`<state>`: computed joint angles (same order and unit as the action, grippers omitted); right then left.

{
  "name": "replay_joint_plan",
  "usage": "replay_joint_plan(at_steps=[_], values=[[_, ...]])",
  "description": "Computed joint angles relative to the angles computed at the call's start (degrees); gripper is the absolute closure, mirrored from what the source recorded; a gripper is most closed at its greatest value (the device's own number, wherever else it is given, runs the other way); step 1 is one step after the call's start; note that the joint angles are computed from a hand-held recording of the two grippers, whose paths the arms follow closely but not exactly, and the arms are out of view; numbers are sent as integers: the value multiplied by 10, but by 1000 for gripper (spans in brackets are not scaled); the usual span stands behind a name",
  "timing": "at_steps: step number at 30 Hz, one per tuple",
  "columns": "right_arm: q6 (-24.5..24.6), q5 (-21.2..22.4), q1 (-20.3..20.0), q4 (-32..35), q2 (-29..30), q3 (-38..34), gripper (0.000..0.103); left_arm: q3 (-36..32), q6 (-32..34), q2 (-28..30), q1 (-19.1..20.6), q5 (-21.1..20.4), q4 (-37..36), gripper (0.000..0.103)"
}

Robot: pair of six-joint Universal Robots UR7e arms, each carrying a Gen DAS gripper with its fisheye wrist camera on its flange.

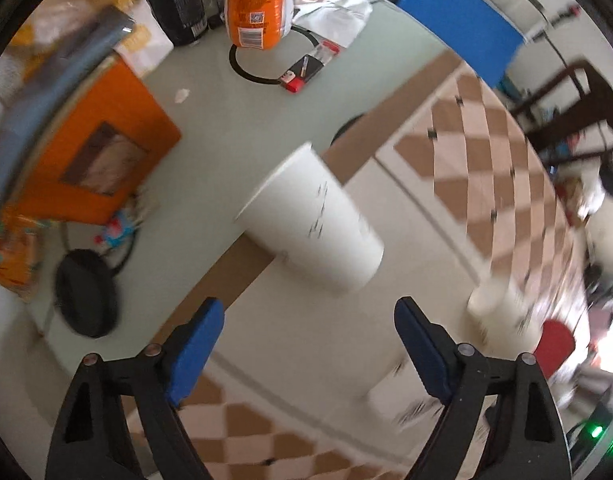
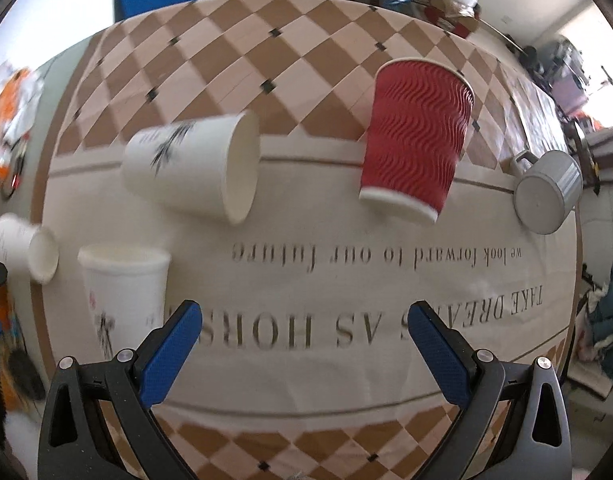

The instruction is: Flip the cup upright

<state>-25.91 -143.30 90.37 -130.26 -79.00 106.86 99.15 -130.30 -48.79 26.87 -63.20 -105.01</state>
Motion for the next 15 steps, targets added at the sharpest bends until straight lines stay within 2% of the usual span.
replay_joint_plan(at_steps=[6,10,12,15], values=[[20,-10,-3,-22,37,-19,0,51,-28,-19,34,20,-89,19],[19,-16,-5,-32,47,-22,0,76,-48,-27,48,17,-125,20],[19,-19,-8,-33,50,-24,0,83,-54,-29,54,16,-132,32],[14,-22,-11,-41,53,-25,0,84,-51,-29,60,20,-125,39]])
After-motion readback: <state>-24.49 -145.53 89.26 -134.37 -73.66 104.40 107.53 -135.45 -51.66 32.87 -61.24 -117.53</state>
